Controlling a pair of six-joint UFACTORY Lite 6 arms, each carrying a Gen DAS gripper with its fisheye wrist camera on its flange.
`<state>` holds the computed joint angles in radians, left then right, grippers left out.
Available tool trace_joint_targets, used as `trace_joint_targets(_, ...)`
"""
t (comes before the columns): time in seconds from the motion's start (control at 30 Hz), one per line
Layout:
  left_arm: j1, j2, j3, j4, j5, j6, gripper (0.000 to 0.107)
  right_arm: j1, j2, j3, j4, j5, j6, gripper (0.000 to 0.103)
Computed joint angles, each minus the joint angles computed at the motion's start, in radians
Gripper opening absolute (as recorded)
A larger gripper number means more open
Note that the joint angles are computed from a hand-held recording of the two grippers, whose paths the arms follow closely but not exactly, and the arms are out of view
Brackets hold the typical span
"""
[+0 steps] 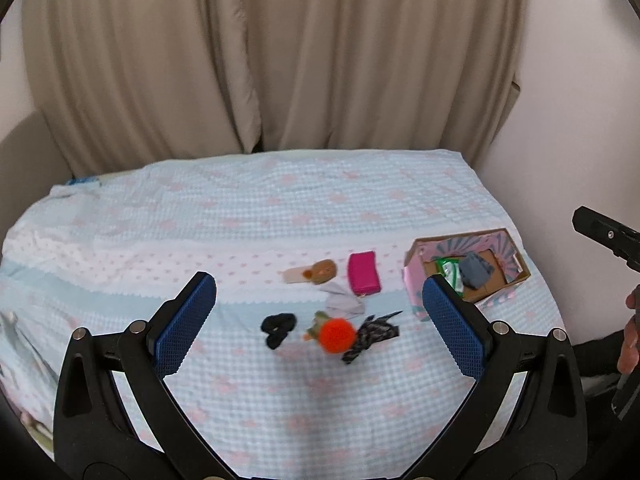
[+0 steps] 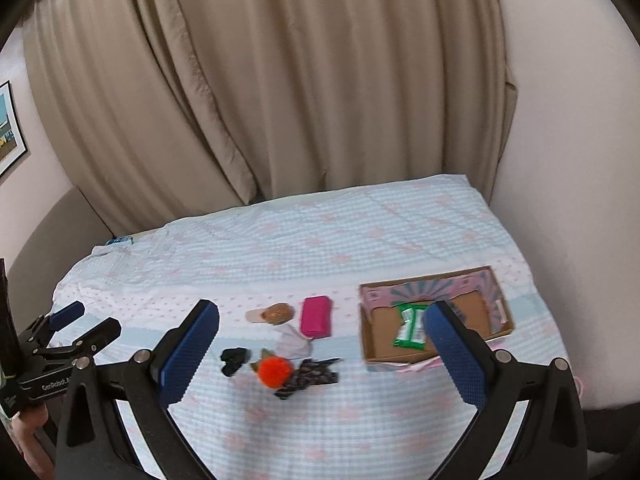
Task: Organize soft objects
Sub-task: 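Grasp the black sock with the left tool while the right tool grasps the white cloth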
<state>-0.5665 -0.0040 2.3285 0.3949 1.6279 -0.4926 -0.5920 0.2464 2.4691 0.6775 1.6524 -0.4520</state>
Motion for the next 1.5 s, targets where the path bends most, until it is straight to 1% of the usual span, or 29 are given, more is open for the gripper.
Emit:
trace_joint_targets(0.07, 0.152, -0.077, -0.118, -0.116, -0.070, 0.088, 0.103, 0.088, -0.100, -0.162, -0.049, -0.085, 0.026, 0.103)
trace_joint_targets(0.1, 0.257, -0.119, -0.189, -0.188, -0.110, 0.151, 0.103, 0.148, -0.145, -0.234, -0.084, -0.130, 0.054, 0.103)
trace_joint_targets(0.17, 0.441, -0.163, -0.272, -0.338, -0.159, 0.292, 0.103, 0.271, -0.225, -0.365, -0.155, -0.232, 0.121, 0.103)
trace_joint_targets(0.27, 0.701, -0.213, -0.419, -0.537, -0.219, 0.525, 0.103, 0.442, -0.306, -0.511, -0.261, -0.360, 0.250, 0.103)
trace_joint_targets(0.37, 0.847, -0.231, -0.550, -0.652, -0.270, 0.698, 0.103, 0.597, -0.347, -0.621, -0.380, -0.466, 0.392, 0.103)
trace_joint_targets(0.43, 0.906, -0.228, -0.625, -0.704, -0.310, 0.795, 0.103, 0.687, -0.357, -0.693, -0.459, -0.530, 0.486, 0.103)
trace_joint_targets(0.53, 0.922, -0.224, -0.762, -0.732, -0.403, 0.892, 0.103, 0.805, -0.357, -0.810, -0.589, -0.633, 0.634, 0.103)
trace_joint_targets(0.57, 0.926, -0.220, -0.815, -0.746, -0.442, 0.927, 0.103, 0.833, -0.351, -0.864, -0.622, -0.683, 0.678, 0.103)
trace_joint_targets(0.7, 0.899, -0.188, -1.007, -0.771, -0.608, 1.006, 0.103, 0.907, -0.311, -1.003, -0.720, -0.816, 0.801, 0.103)
trace_joint_targets(0.9, 0.850, -0.093, -1.222, -0.850, -0.834, 1.121, 0.102, 0.931, -0.193, -1.167, -0.799, -1.030, 0.897, 0.103)
trace_joint_targets(0.97, 0.817, -0.041, -1.291, -0.878, -0.933, 1.173, 0.102, 0.922, -0.120, -1.195, -0.797, -1.103, 0.909, 0.103)
trace_joint_targets(1.0, 0.806, -0.023, -1.309, -0.883, -0.962, 1.185, 0.101, 0.918, -0.092, -1.204, -0.800, -1.130, 0.915, 0.103)
trace_joint_targets(1.07, 0.784, 0.042, -1.353, -0.912, -1.040, 1.227, 0.095, 0.918, -0.020, -1.217, -0.823, -1.191, 0.941, 0.103)
trace_joint_targets(1.2, 0.773, 0.147, -1.405, -1.006, -1.159, 1.314, 0.094, 0.918, 0.136, -1.212, -0.852, -1.300, 0.969, 0.102)
trace_joint_targets(1.23, 0.767, 0.175, -1.415, -1.040, -1.193, 1.348, 0.093, 0.918, 0.168, -1.207, -0.855, -1.320, 0.971, 0.100)
trace_joint_targets(1.33, 0.743, 0.247, -1.426, -1.132, -1.276, 1.443, 0.092, 0.917, 0.275, -1.168, -0.848, -1.355, 0.961, 0.098)
trace_joint_targets(1.4, 0.723, 0.297, -1.414, -1.162, -1.306, 1.467, 0.088, 0.913, 0.327, -1.144, -0.843, -1.367, 0.951, 0.098)
trace_joint_targets(1.43, 0.713, 0.322, -1.410, -1.195, -1.316, 1.498, 0.084, 0.911, 0.354, -1.124, -0.837, -1.360, 0.946, 0.098)
trace_joint_targets(1.47, 0.701, 0.342, -1.407, -1.204, -1.332, 1.508, 0.081, 0.904, 0.382, -1.102, -0.800, -1.358, 0.910, 0.098)
trace_joint_targets(1.5, 0.690, 0.353, -1.406, -1.196, -1.347, 1.497, 0.080, 0.899, 0.401, -1.087, -0.767, -1.357, 0.881, 0.098)
